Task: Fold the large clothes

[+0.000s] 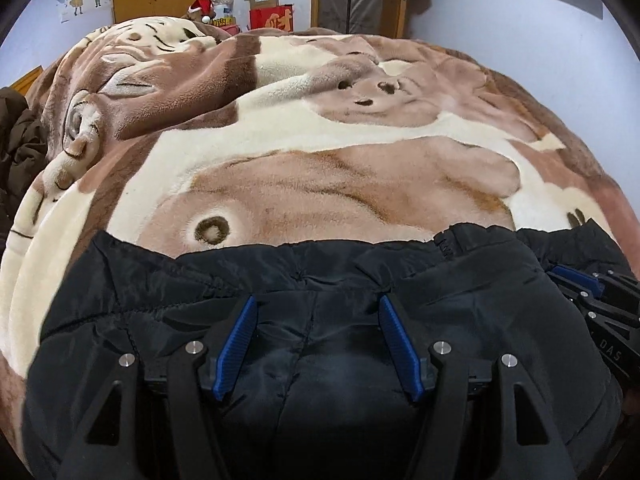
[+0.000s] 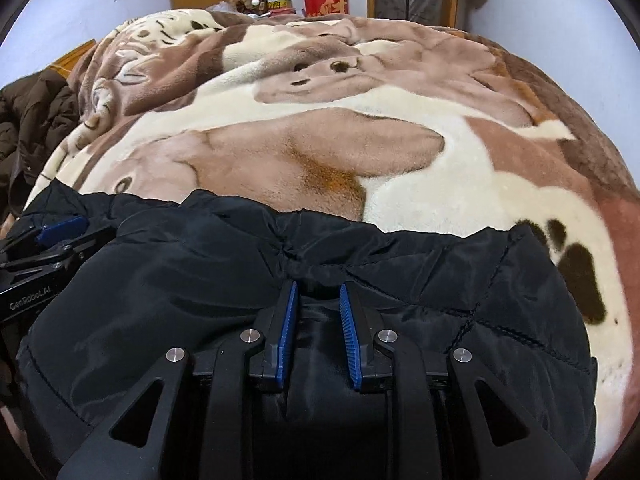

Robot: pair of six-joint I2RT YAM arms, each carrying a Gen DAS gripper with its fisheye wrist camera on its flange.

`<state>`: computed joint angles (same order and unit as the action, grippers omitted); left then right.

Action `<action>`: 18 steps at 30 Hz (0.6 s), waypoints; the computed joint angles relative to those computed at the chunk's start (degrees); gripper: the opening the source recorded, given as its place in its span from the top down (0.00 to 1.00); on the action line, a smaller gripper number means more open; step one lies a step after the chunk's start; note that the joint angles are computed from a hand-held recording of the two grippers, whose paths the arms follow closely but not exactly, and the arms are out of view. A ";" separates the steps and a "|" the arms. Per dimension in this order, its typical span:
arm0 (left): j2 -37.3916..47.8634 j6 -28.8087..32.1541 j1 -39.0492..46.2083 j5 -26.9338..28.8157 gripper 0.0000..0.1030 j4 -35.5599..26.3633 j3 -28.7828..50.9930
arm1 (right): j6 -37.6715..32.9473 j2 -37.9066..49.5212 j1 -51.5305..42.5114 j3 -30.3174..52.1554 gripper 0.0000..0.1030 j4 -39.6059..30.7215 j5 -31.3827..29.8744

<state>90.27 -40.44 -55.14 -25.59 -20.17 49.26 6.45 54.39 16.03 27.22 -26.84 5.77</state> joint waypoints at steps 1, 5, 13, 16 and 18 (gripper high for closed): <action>-0.80 0.08 -0.17 0.12 0.37 -2.24 0.99 | -0.27 -0.48 -0.49 1.02 0.79 -1.77 -0.64; -9.11 0.01 -1.90 -0.51 0.38 -5.61 0.19 | -2.94 -9.29 -5.54 5.40 0.79 -10.17 -3.73; 0.73 1.54 -2.26 3.08 0.37 -0.53 5.00 | -10.49 -0.63 -26.43 3.98 0.79 -6.67 -13.34; 4.59 1.28 -2.67 1.71 0.37 2.55 4.94 | -9.93 -1.58 -23.10 0.97 0.79 -2.44 -9.28; 5.38 1.45 -2.01 2.55 0.37 4.32 4.35 | -8.45 -0.28 -20.71 -1.00 0.79 1.34 -6.25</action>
<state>95.65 -39.00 -57.14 -23.04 -15.84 53.61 -2.00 54.11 -4.68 26.21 -25.50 -0.48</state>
